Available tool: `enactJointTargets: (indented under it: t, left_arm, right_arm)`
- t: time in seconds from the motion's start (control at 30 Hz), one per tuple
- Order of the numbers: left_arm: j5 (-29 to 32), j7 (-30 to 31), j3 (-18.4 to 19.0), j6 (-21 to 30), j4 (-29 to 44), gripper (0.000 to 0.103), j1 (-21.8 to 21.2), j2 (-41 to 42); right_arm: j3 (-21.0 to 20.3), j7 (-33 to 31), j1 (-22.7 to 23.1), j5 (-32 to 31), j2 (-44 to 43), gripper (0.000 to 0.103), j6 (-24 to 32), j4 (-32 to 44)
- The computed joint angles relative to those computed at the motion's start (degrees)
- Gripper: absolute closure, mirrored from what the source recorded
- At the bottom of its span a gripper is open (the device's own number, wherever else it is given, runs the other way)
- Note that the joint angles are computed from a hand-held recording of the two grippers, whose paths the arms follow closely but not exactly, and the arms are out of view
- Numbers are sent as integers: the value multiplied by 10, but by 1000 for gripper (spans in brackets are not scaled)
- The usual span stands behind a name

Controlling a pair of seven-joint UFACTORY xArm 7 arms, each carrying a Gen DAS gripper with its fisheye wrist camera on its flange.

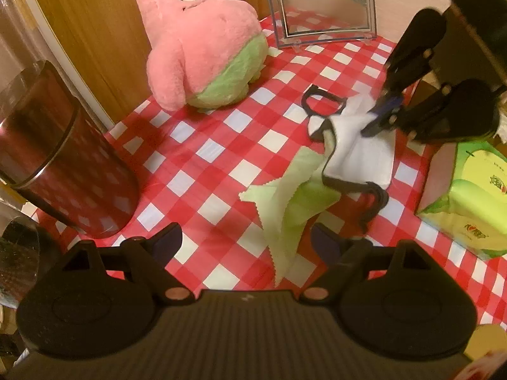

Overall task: Organize soft objects
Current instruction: 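Lower the open right gripper around the strapped face mask, then grasp the face mask with the right gripper while the left gripper grasps the pale green cloth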

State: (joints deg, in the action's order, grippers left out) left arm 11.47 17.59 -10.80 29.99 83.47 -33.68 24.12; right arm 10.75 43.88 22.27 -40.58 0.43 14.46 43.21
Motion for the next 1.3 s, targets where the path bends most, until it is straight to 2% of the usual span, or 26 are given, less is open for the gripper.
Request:
enactJointTargets:
  t: [0.1, 0.3, 0.47, 0.63, 0.77, 0.93, 1.17, 1.3]
  left_arm:
    - [5, 5, 1, 10, 12, 16, -5, 9]
    - [13, 12, 2, 24, 44, 16, -18, 33]
    - [37, 13, 13, 47, 84, 16, -42, 66]
    - [60, 29, 21, 71, 123, 16, -65, 101]
    - [62, 32, 23, 79, 139, 18, -74, 121]
    - [60, 33, 27, 93, 166, 27, -83, 145]
    - [50, 40, 27, 107, 186, 32, -87, 164]
    - [35, 43, 22, 124, 200, 44, -85, 172]
  right_arm:
    - [2, 13, -6, -4, -34, 99, -7, -22]
    - [21, 2, -41, 48, -114, 99, -23, -73]
    - [56, 14, -81, 75, -165, 99, -10, -107]
    - [77, 2, -99, 88, -179, 99, 15, -122]
    - [81, 3, -110, 89, -179, 99, -3, -137]
    - [99, 19, -130, 74, -165, 99, -20, -138]
    - [106, 54, -141, 39, -146, 99, -33, -134]
    - [104, 72, -144, 25, -143, 99, -39, -134]
